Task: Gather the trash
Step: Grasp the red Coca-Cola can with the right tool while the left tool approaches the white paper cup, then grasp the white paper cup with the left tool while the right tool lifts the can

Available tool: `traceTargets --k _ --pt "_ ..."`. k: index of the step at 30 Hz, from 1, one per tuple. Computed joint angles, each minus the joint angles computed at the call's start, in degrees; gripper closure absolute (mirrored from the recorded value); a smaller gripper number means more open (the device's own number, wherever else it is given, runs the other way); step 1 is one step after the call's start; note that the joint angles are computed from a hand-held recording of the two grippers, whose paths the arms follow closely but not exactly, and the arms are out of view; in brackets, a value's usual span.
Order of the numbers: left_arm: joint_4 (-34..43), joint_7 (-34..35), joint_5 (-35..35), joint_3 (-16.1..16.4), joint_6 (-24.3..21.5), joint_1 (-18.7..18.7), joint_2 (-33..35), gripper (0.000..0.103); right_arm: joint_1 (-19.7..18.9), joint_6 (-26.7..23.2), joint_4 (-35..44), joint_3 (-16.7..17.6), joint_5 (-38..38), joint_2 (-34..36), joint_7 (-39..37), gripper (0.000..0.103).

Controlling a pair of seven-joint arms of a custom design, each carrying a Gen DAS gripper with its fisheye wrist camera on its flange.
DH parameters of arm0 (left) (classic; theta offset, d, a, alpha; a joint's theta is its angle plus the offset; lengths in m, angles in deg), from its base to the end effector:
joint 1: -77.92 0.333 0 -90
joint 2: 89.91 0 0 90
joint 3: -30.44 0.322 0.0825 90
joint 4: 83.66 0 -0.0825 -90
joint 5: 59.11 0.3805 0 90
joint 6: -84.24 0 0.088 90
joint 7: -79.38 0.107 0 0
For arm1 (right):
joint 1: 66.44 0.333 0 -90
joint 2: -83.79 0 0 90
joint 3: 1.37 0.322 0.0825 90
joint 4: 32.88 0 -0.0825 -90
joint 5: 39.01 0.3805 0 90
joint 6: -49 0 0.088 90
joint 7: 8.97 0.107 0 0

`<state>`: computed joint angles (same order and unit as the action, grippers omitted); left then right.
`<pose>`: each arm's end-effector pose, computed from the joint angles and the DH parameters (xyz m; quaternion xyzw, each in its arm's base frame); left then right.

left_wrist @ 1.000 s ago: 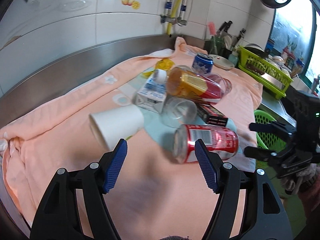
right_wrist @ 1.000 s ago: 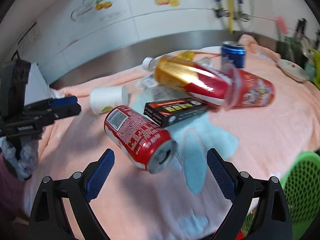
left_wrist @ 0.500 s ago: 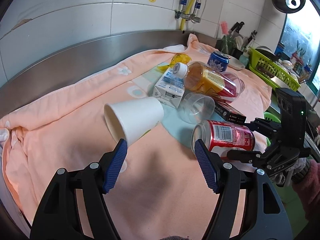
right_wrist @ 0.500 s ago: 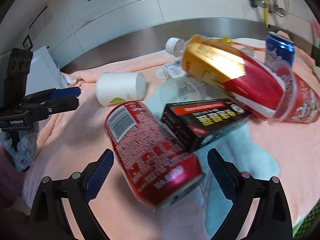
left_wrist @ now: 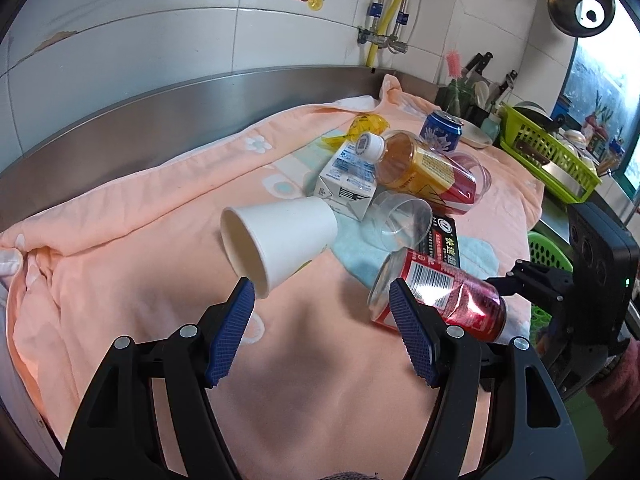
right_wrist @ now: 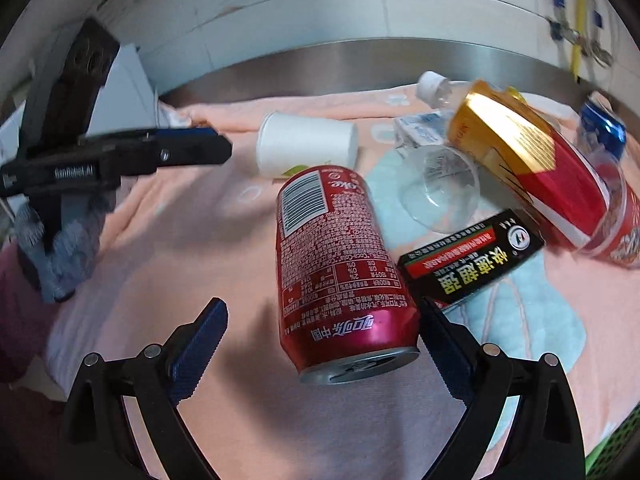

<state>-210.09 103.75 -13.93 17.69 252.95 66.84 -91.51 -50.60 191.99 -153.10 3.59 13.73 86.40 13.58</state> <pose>0.4928 -0.2693 0.4749 -0.6496 0.6438 -0.3427 0.2147 0.5438 0.2011 0.4420 -0.8767 0.3162 -0.0245 0.3617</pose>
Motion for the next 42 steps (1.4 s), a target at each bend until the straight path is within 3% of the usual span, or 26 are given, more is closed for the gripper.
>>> traceTargets --k 7,18,22,24,26,30,34,38,42 --pt "-1.70 -2.11 1.38 0.03 1.12 1.11 -1.57 0.034 0.63 1.24 1.69 0.28 -3.35 0.48 2.63 0.011" --pt "-3.04 -2.50 1.82 -0.22 2.30 2.55 -2.14 0.034 2.01 0.38 9.70 1.22 -18.25 6.48 13.39 0.013" --pt "-2.29 -0.75 0.97 0.10 2.64 2.62 -1.41 0.033 2.54 1.04 10.32 1.43 -22.71 7.64 17.56 0.030" --pt "-0.90 -0.90 2.00 0.06 0.96 2.65 -0.58 0.023 2.78 1.71 9.96 1.17 -25.14 7.82 19.85 0.038" --pt "0.28 -0.17 2.74 0.53 1.11 2.63 0.60 0.022 2.43 2.20 9.33 1.42 -25.06 7.44 19.94 0.042" --pt "2.18 4.09 -0.89 2.06 3.27 2.49 3.74 0.017 1.54 2.27 7.59 1.83 -22.51 5.68 18.33 0.043" --pt "3.20 15.20 -10.75 1.99 8.17 3.40 7.20 0.011 1.02 2.51 5.09 1.73 -19.02 3.12 15.60 0.043" --pt "5.13 18.67 -16.01 2.75 9.21 2.98 10.09 0.006 0.66 1.48 3.34 1.22 -13.97 0.89 12.99 0.043" --pt "5.26 28.99 -28.12 -2.69 11.47 7.81 12.26 0.006 0.59 1.19 1.60 0.47 -11.39 -1.00 11.13 0.043"
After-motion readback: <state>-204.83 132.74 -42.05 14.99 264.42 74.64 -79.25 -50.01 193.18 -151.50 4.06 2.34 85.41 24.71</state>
